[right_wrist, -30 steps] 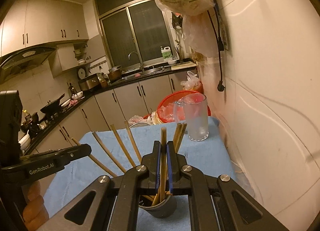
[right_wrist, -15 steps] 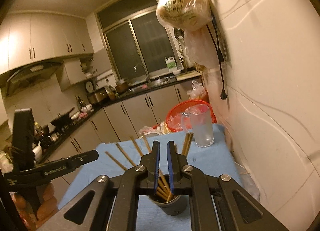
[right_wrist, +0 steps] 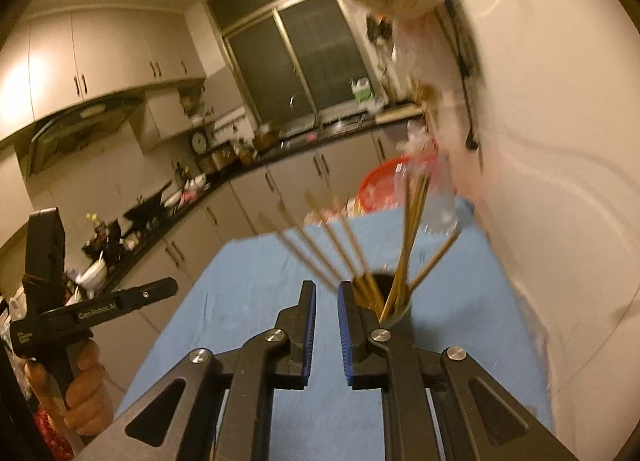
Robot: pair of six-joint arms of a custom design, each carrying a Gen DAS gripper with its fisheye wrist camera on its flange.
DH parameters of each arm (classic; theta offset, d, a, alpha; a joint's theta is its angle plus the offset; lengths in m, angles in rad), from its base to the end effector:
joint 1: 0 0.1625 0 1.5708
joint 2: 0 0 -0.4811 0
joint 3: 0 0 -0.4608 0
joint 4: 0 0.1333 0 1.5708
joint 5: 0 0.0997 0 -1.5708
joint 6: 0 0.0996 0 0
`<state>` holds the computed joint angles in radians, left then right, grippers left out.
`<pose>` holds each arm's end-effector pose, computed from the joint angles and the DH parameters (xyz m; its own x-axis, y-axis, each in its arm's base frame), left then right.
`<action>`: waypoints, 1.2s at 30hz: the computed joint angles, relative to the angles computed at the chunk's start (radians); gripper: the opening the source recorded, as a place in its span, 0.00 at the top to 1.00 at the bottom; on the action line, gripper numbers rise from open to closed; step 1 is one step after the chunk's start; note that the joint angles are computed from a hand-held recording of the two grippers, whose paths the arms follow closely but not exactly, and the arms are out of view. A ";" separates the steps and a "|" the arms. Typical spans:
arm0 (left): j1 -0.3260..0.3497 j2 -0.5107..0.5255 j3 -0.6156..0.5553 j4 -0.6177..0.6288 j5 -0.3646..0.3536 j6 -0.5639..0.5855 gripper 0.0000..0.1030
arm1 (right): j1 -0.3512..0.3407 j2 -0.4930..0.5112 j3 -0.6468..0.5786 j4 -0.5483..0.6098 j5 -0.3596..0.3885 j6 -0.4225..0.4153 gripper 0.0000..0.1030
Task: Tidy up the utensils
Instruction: 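Raise both open tools away from the black cup, then close the left tool on a wooden chopstick while the right tool grasps another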
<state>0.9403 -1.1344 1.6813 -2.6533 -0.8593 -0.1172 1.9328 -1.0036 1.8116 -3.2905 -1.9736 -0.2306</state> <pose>-0.2650 -0.6994 0.3449 -0.8620 0.0949 -0.4980 0.4090 0.7106 -0.5725 0.3397 -0.6309 0.2579 -0.8948 -0.1659 0.4144 -0.4329 0.5493 -0.7148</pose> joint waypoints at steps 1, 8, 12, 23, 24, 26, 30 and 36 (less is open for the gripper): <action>0.013 -0.009 0.008 0.023 0.000 -0.023 0.87 | -0.002 0.006 0.002 0.021 0.001 0.013 0.87; 0.116 -0.009 0.013 0.221 -0.001 -0.214 0.87 | -0.019 0.045 -0.001 0.102 0.017 0.045 0.87; 0.163 0.037 -0.040 0.303 -0.021 -0.290 0.87 | -0.027 0.059 -0.005 0.144 0.023 0.062 0.87; 0.186 0.148 -0.156 0.366 0.024 -0.304 0.87 | -0.033 0.079 -0.024 0.185 -0.002 0.064 0.87; 0.187 0.152 -0.160 0.361 0.030 -0.296 0.87 | -0.033 0.081 -0.027 0.190 -0.002 0.064 0.87; 0.185 0.156 -0.164 0.361 0.033 -0.295 0.87 | -0.030 0.088 -0.036 0.201 -0.007 0.062 0.87; 0.191 0.152 -0.163 0.353 0.019 -0.285 0.87 | -0.022 0.107 -0.060 0.232 -0.017 0.059 0.87; 0.208 0.123 -0.151 0.355 -0.037 -0.286 0.87 | -0.012 0.139 -0.093 0.270 -0.023 0.056 0.87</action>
<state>1.1485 -1.0116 1.5299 -2.2984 -0.8965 -0.4035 1.9207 -0.8647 1.7182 -3.0209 -1.9964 -0.1750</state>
